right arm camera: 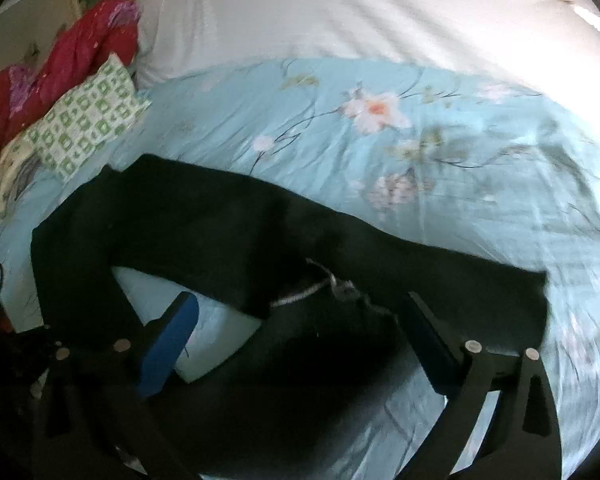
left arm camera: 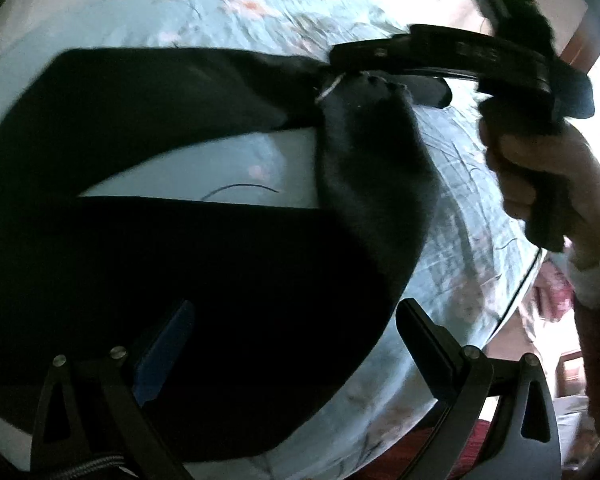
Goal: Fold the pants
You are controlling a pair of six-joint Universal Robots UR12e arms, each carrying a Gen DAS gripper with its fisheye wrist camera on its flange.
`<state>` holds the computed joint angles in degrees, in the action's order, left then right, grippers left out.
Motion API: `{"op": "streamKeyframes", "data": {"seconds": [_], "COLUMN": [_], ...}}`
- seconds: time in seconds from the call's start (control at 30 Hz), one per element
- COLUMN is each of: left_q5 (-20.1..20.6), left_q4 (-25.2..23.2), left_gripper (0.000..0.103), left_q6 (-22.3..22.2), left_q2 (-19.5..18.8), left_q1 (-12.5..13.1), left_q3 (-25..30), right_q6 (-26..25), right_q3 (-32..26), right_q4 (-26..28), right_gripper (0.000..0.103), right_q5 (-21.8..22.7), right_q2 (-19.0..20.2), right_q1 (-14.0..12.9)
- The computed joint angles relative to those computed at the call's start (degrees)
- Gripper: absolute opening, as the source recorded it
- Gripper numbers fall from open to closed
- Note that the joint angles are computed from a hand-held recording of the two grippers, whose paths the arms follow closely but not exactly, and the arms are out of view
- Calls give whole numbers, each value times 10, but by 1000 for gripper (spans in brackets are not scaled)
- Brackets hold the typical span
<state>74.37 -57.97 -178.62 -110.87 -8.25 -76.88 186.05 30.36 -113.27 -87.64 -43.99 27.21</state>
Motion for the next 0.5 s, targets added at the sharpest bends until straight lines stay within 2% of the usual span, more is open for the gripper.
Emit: {"op": "streamKeyframes", "data": {"seconds": [0.07,0.13,0.17,0.2,0.23,0.27,0.3,0.33,0.37,0.5], "left_q5": [-8,-10,-12,-15,-14,-8,-2,3,4,-5], "left_q4": [-8,-12,-13,-11,-11,-10,-10,-9,-9,-7], "left_gripper": [101,99,98,95,89,85,77,69,65,36], "left_q6": [-1,-1,-2,-3,-1,2,6,13,19,38], "left_q2": [-5,-9,-11,-12,-13,-14,-16,-17,-19,-18], "left_q1": [0,-1,-1,-1,-2,-5,-7,-10,-12,-15], "left_q3": [6,12,13,15,16,17,19,20,23,21], "right_q6": [-18,-30,-33,-35,-36,-34,-29,-25,-19,-1], "right_q3": [-53,-100,-111,-121,-129,-131,-118,-96,-71,15], "right_q4": [54,98,107,116,124,128,121,105,81,1], "right_gripper": [88,82,75,62,53,33,17,13,12,9], "right_q5": [27,34,36,41,50,55,63,76,87,117], "right_q2": [29,54,60,66,70,71,64,53,40,-8], "right_q1": [-6,-9,-10,-12,-14,-16,-19,-22,-24,-30]}}
